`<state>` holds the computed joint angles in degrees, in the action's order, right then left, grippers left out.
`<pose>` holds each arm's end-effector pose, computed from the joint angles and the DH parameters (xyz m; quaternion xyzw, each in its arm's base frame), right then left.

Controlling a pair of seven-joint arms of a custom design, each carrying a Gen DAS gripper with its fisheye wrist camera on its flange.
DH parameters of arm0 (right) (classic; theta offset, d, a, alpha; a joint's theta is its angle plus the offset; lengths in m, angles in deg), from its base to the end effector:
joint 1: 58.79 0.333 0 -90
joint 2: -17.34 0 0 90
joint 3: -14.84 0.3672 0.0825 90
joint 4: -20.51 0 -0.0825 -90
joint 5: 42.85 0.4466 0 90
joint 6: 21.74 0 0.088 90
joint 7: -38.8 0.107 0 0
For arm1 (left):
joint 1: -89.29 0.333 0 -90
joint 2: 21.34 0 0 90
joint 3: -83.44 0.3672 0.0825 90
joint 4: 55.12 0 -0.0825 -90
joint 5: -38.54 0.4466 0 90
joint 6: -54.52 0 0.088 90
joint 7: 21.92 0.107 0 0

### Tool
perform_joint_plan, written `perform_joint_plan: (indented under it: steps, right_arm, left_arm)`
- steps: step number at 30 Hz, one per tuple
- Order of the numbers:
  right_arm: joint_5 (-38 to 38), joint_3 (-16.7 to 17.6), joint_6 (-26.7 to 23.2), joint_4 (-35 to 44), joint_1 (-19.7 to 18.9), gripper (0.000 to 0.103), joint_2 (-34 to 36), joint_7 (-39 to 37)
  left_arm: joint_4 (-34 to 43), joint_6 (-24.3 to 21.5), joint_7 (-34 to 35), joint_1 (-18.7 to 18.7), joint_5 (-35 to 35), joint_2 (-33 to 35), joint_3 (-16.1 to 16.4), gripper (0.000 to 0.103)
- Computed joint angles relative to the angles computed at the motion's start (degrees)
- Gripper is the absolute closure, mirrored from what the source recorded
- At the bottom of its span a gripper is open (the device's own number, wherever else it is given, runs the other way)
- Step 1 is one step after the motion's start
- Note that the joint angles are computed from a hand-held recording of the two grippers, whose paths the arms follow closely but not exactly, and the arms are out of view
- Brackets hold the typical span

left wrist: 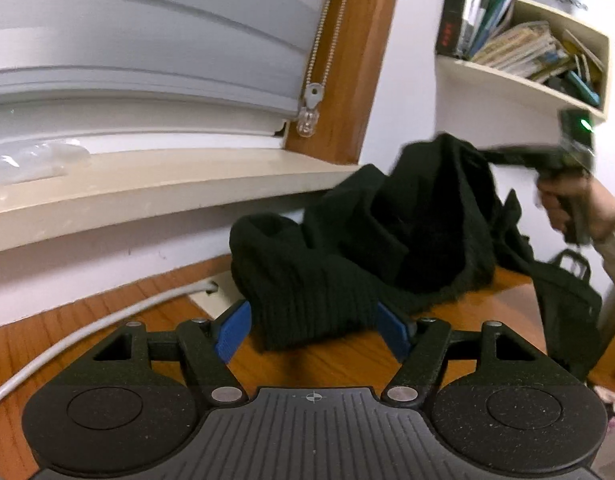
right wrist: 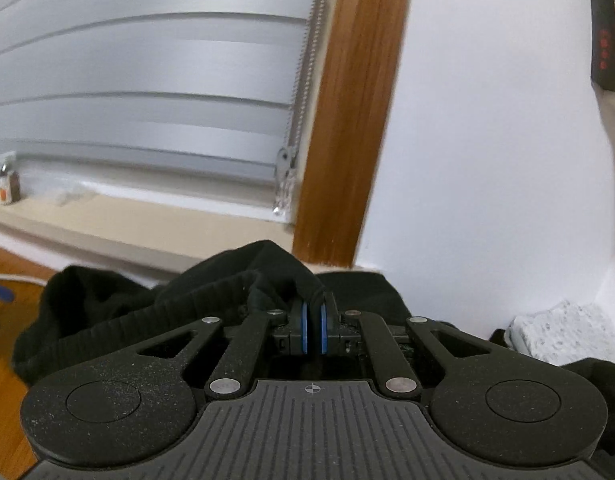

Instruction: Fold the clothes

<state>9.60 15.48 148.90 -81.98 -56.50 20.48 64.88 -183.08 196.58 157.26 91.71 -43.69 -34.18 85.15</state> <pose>0.6836 -0.0203 0.6627 -0.6750 0.4743 -0.3927 0.4064 0.5621 0.0451 0.5360 -0.4417 0.7127 -0.5112 0.1887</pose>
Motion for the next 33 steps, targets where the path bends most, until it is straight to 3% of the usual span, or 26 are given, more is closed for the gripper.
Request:
perform_joint_plan:
  steps: [4,8,11,13,14,17,21,24,33]
  right_arm:
    - [2.1,0.8,-0.4,2.6,-0.4,0.096,1.9,-0.9]
    - [1.7,1.3,-0.7,4.1,-0.9,0.096,2.8,0.6]
    - [0.9,1.4,-0.9,4.0,-1.3,0.096,2.3,1.4]
    - [-0.2,1.2,-1.2,3.4,-1.4,0.096,1.7,1.9]
    - [-0.7,1.0,-1.5,3.1,-1.4,0.096,1.2,2.0]
    - [-2.7,0.2,-2.7,1.0,-0.9,0.096,-0.9,3.4]
    - [-13.4,-1.4,-3.9,-0.6,0.2,0.096,-1.9,10.2]
    - [-12.0,-1.8,-5.7,-0.6,0.5,0.096,-2.7,9.3]
    - [-10.0,-2.8,-10.1,-1.4,1.8,0.096,-4.1,6.9]
  left_arm:
    - [-0.7,2.1,-1.1,-0.9,3.2,-0.3,-1.4,0.029]
    - [1.7,10.4,-4.7,-2.9,6.2,3.3,-3.9,0.033]
    - [4.3,15.5,-8.5,-3.9,7.5,6.0,-4.9,0.058]
    - [6.0,17.6,-12.7,-4.1,8.5,7.4,-5.2,0.092]
    - [6.8,18.7,-12.8,-4.3,6.5,7.7,-5.2,0.094]
    - [8.6,21.8,-10.6,-4.3,-1.5,7.5,-5.0,0.096]
    - [10.4,24.6,-10.0,-3.6,-5.5,6.4,-4.8,0.096]
    - [11.2,25.3,-10.8,-3.1,-6.1,5.7,-4.5,0.096]
    - [9.2,21.5,-12.8,-1.9,-4.4,4.0,-2.9,0.096]
